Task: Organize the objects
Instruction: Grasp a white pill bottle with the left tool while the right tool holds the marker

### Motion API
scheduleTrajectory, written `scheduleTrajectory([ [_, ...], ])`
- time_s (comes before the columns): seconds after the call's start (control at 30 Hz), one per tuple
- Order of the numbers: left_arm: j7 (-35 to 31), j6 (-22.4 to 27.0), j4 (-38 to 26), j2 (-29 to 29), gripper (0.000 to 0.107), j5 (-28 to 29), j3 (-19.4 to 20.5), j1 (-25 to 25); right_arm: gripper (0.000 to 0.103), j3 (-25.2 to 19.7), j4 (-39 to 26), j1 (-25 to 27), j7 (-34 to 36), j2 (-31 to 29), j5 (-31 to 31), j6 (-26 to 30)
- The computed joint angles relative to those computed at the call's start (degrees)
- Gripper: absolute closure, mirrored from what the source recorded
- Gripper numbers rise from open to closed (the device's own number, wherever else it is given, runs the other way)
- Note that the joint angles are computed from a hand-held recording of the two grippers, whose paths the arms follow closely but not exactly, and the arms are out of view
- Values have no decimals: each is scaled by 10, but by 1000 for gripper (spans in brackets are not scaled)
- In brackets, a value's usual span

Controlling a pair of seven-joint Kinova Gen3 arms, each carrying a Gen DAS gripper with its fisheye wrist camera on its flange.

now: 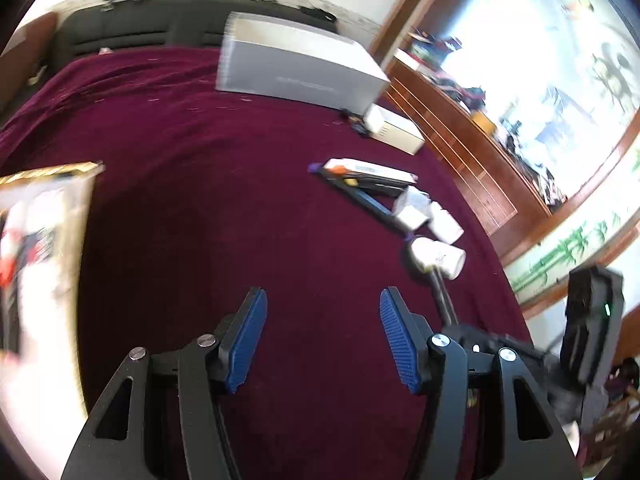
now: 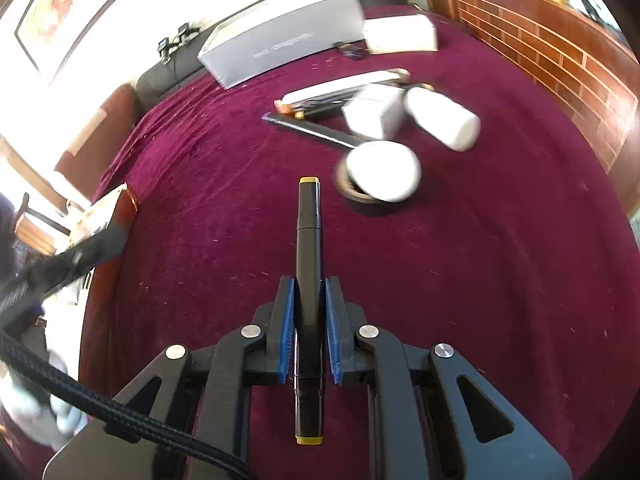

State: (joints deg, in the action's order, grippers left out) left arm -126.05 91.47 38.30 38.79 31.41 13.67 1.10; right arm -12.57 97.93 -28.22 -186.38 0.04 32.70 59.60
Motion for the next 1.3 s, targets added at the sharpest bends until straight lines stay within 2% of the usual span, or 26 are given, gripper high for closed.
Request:
scheduleTrajectory([
  [0.1, 24, -5, 1, -3, 53, -24, -5, 55, 90, -11, 43, 1, -52, -38, 17, -5],
  [0.23, -38, -68, 98, -50, 53, -40, 6, 96, 90, -44, 104, 23, -123, -101, 37, -16],
  [0.3, -46, -80, 113, -55, 53, -51, 6, 121, 90, -59, 132, 40, -148, -134, 41, -27],
  [0.47, -29, -118, 133, -58, 53, -69, 0, 156, 90, -74, 182, 79, -159, -190, 28, -59],
  [0.53, -43, -158, 164, -73, 48, -78, 0, 168, 90, -75, 198, 95, -159, -202, 23, -79],
  [0.63, -53, -200, 190, -86, 48, -99, 3, 186, 90, -73, 225, 116, -155, -221, 13, -116],
  [0.73, -89, -266, 232, -104, 48, -102, 9, 195, 90, -78, 242, 139, -151, -230, 7, -147],
  [0.77, -102, -281, 242, -109, 48, -112, 14, 198, 90, -80, 246, 147, -150, -232, 4, -156],
  [0.8, -117, -288, 248, -113, 54, -132, 8, 212, 90, -82, 251, 154, -148, -236, 0, -163],
  [0.83, -123, -291, 251, -116, 67, -142, 1, 221, 90, -84, 253, 161, -145, -238, -4, -168],
  [0.9, -134, -269, 241, -113, 68, -143, 10, 208, 90, -90, 257, 177, -138, -244, -11, -178],
  [1.0, -132, -219, 207, -104, 79, -116, 13, 180, 90, -97, 260, 200, -124, -247, -20, -194],
  [1.1, -125, -173, 179, -101, 80, -79, 13, 142, 90, -107, 259, 221, -109, -243, -30, -212],
  [1.3, -143, -128, 167, -110, 80, 8, 11, 49, 90, -137, 236, 257, -65, -229, -50, -228],
])
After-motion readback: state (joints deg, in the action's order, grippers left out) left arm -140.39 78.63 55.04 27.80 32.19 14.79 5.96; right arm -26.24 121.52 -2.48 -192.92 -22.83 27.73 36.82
